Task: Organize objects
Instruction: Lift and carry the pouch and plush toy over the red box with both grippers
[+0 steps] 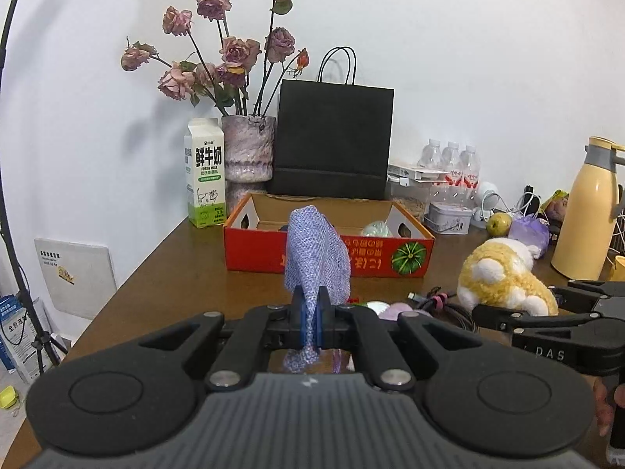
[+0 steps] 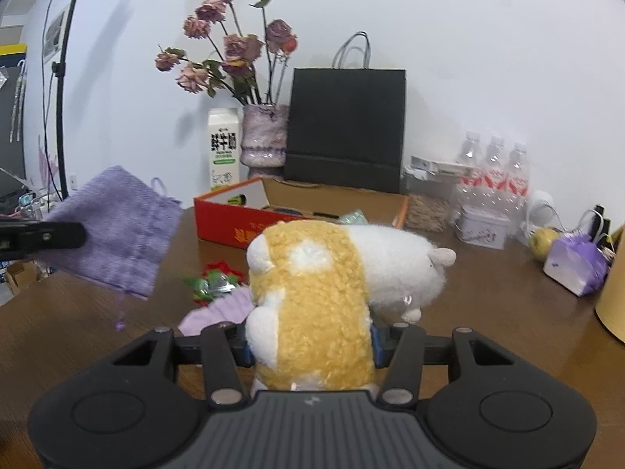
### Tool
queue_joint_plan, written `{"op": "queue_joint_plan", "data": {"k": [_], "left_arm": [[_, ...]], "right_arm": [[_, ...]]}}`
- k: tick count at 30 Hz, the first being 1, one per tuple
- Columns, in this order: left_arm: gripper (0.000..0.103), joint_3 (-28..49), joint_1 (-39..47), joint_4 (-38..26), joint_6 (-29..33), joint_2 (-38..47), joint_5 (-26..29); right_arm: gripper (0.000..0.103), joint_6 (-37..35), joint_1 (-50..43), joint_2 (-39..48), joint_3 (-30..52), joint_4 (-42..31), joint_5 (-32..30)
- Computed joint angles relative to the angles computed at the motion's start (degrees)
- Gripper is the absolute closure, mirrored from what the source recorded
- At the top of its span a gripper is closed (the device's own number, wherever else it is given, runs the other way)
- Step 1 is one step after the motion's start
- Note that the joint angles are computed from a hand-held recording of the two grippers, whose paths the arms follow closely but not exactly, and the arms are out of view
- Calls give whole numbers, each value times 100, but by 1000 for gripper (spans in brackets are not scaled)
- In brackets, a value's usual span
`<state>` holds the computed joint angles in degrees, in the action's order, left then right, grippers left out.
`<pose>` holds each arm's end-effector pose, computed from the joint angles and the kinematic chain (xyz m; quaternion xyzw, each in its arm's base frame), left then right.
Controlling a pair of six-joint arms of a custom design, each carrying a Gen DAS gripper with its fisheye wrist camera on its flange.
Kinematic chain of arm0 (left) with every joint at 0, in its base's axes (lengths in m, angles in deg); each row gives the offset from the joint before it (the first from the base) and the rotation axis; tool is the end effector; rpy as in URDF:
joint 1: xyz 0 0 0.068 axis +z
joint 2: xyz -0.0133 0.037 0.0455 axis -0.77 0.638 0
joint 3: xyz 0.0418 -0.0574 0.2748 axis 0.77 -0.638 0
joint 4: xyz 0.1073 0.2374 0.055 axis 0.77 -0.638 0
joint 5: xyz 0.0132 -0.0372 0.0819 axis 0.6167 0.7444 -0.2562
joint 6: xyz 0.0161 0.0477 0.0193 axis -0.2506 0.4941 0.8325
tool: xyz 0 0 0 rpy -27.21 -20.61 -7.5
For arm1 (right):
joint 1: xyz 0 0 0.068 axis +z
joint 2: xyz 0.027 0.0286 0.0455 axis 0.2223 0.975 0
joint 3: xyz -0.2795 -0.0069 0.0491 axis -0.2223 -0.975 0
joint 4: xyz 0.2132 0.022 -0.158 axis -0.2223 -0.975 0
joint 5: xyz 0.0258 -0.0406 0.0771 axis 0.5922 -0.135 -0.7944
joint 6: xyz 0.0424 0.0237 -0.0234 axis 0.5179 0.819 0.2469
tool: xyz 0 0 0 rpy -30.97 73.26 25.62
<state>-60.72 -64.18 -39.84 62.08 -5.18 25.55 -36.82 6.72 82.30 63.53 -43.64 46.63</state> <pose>0.2609 -0.0611 0.1717 0.0389 0.8189 -0.0576 0.5697 0.2708 -0.0171 0.1282 -0.1234 0.8271 0.0631 0.5447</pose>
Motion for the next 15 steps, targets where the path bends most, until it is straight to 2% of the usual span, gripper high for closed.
{"op": "queue_joint_plan", "data": {"k": [15], "left_arm": [[98, 1125, 232, -14, -7, 1029, 347]], "right_arm": [[54, 341, 614, 608, 1057, -293, 390]]}}
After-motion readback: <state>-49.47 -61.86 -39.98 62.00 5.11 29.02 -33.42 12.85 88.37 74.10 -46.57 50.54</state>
